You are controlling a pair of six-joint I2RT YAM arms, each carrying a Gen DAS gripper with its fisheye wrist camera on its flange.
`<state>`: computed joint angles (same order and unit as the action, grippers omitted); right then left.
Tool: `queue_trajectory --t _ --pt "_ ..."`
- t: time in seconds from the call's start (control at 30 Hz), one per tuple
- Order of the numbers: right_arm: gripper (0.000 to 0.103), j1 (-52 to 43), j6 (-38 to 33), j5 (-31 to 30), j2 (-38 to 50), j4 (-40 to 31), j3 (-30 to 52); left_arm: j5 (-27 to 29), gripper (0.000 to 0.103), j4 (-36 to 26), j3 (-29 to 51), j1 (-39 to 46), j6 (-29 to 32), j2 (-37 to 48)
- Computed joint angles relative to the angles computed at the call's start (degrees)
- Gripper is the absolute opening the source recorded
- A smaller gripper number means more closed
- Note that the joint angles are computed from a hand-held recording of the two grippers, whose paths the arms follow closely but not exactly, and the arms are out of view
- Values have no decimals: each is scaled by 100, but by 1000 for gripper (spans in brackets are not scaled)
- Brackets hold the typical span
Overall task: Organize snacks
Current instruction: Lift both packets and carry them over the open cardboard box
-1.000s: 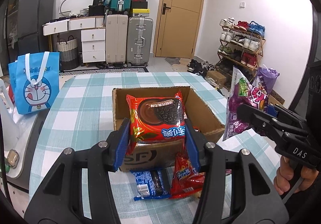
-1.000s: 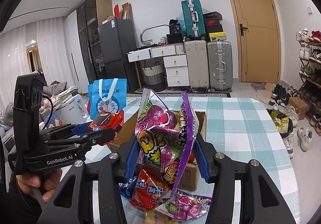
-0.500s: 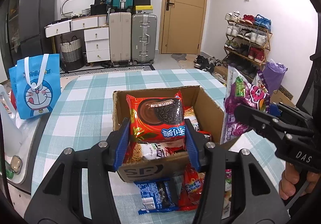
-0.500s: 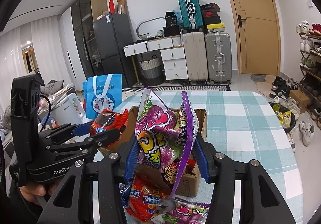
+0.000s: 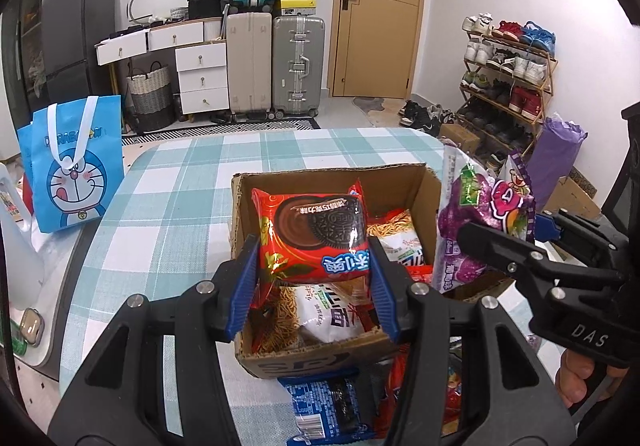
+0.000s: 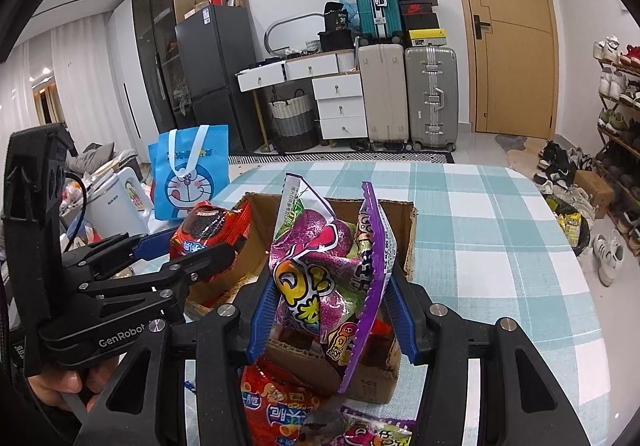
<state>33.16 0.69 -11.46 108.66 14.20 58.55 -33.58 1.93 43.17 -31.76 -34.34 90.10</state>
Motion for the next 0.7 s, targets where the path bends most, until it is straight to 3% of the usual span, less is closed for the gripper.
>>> queue_trajectory --t 0.7 --pt "51 195 -23 569 1050 -447 1162 160 48 728 195 549 458 1073"
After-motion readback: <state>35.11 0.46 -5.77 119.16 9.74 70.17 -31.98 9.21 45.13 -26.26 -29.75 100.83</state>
